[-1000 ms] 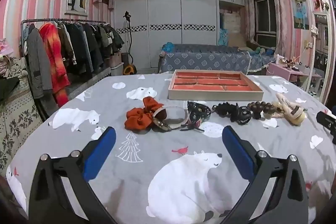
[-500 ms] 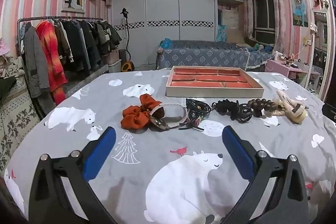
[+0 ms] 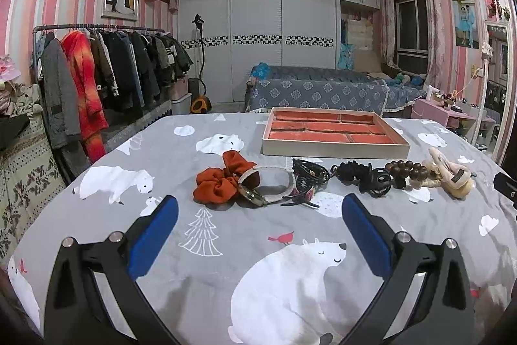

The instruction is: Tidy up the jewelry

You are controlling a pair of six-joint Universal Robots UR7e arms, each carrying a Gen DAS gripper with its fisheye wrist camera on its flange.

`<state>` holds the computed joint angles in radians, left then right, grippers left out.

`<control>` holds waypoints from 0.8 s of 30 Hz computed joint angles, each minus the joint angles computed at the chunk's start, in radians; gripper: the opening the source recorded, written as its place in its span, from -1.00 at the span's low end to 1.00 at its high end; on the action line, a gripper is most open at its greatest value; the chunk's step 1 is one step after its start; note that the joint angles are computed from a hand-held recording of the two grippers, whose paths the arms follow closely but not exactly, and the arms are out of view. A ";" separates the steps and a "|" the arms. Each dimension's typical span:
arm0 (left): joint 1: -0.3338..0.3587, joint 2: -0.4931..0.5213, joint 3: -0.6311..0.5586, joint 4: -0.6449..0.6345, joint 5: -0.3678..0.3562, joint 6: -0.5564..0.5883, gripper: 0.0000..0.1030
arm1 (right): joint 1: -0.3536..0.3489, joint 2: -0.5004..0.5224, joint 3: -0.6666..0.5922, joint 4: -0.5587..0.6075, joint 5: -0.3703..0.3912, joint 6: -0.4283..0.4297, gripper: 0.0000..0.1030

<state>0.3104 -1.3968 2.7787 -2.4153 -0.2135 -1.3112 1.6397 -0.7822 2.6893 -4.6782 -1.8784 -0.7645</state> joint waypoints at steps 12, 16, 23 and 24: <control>-0.001 0.018 0.006 -0.041 -0.009 0.017 0.92 | 0.000 0.001 -0.003 0.016 -0.010 0.003 0.92; -0.001 0.018 0.006 -0.036 -0.014 0.012 0.92 | -0.001 0.000 -0.006 0.044 -0.014 0.005 0.92; -0.006 0.007 0.006 -0.010 -0.019 -0.004 0.92 | 0.002 0.006 -0.005 0.042 -0.016 0.003 0.92; -0.006 0.006 0.006 -0.006 -0.018 -0.005 0.92 | 0.003 0.005 -0.005 0.042 -0.018 0.004 0.92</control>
